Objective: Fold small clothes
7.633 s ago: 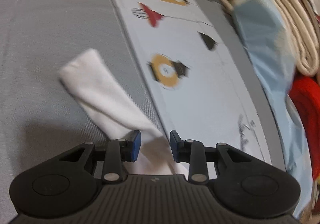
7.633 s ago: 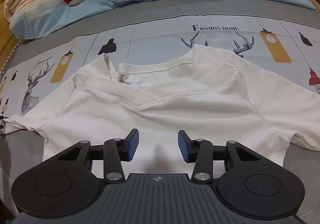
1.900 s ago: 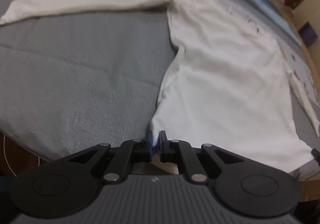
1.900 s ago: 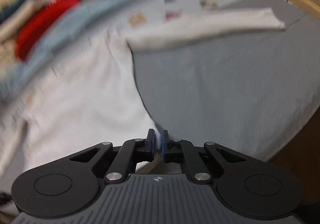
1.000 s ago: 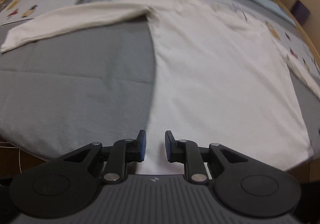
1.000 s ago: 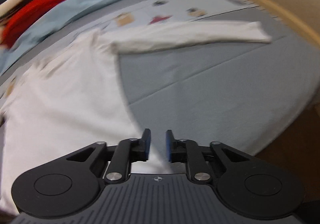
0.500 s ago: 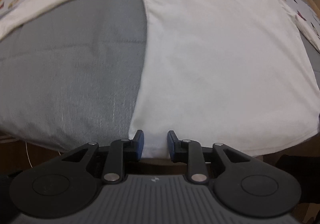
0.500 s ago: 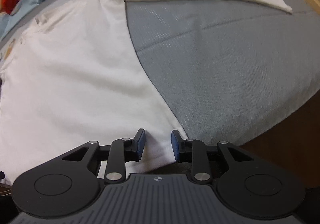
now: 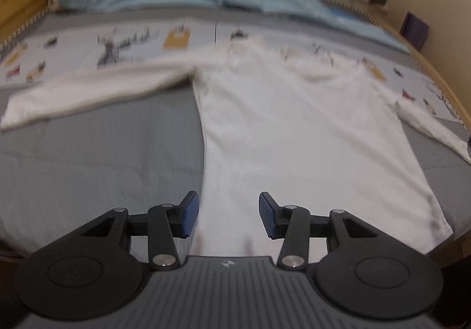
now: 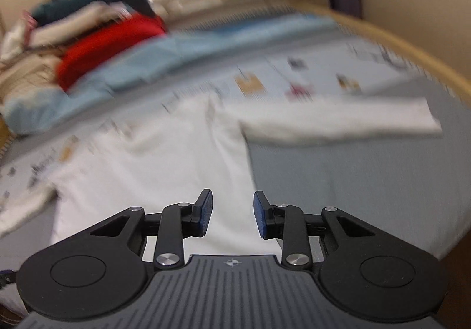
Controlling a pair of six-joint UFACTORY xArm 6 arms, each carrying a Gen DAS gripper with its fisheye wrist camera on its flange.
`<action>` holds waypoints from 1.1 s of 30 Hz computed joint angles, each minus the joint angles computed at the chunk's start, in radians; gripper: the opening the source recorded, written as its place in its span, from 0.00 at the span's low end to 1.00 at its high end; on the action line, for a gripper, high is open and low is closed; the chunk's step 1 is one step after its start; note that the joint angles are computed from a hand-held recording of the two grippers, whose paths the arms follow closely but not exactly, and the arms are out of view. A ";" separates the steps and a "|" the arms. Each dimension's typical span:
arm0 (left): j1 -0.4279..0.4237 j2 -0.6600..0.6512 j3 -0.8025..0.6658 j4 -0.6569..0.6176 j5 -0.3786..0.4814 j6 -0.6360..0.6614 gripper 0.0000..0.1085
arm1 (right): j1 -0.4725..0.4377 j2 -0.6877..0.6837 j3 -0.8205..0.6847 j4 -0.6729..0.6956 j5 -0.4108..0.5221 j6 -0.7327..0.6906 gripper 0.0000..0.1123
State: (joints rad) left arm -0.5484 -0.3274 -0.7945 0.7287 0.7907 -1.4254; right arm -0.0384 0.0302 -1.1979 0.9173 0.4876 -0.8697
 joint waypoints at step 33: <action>0.515 0.154 -0.088 0.362 -0.300 0.144 0.13 | 0.087 0.149 -0.190 0.219 -0.219 -0.093 0.38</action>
State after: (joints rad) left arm -0.0330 -0.1732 -0.8821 1.0905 0.4906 -1.2815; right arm 0.0489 0.1796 -1.3881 1.1365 0.2683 -0.9622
